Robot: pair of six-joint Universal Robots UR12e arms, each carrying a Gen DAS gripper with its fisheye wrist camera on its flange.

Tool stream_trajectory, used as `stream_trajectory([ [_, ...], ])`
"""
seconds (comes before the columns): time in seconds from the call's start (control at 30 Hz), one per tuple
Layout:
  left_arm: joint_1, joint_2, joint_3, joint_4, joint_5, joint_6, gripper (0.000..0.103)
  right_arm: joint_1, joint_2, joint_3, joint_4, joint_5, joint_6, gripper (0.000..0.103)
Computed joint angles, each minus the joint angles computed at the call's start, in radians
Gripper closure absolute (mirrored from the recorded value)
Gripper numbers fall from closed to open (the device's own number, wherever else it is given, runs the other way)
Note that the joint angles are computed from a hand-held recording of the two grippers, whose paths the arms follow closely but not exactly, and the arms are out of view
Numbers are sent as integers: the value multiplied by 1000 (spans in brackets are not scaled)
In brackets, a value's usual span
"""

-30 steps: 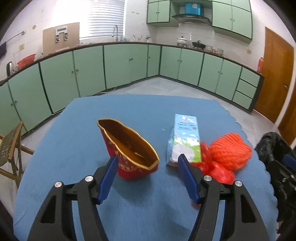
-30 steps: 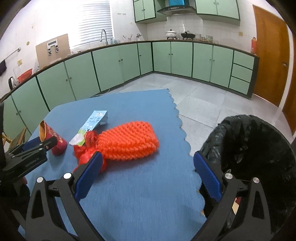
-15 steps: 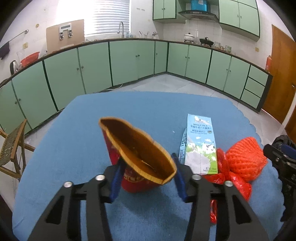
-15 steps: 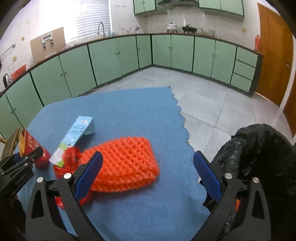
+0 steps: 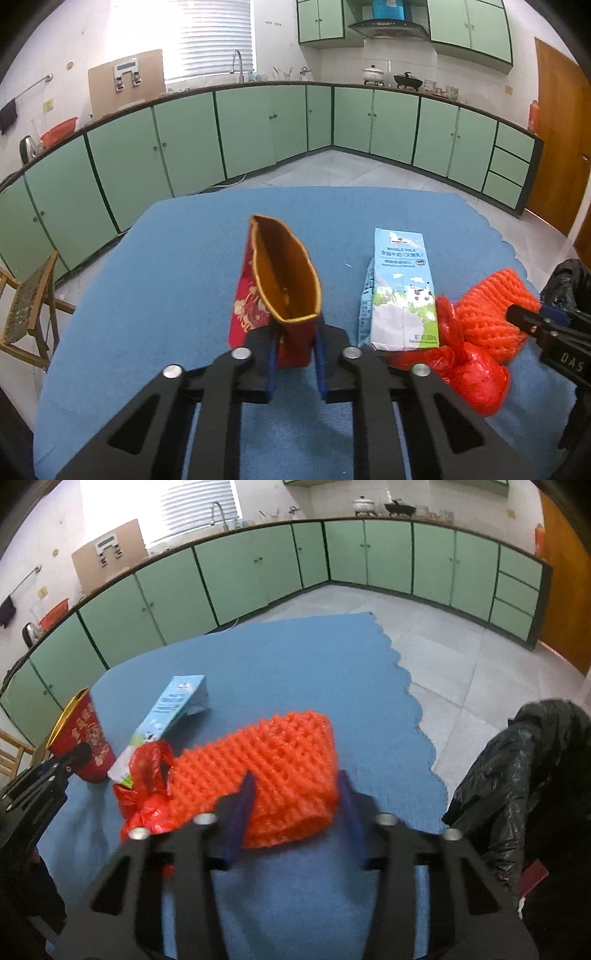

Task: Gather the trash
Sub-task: 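Grasp the red paper cup with the left gripper while the right gripper grasps an orange foam net, then carry the red cup and orange net over the black bin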

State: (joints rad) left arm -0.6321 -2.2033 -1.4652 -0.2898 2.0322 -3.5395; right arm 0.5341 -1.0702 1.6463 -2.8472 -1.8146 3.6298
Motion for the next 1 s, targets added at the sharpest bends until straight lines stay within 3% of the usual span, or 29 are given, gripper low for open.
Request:
stream_trajectory([
  [0.43,-11,53,-33,38,6,25,92,27,-63,34,-101,-47,-32,81],
  [1.0,-45,136,-88,107,-47,62,92,77,-141,74,-143,-146,-52,81],
])
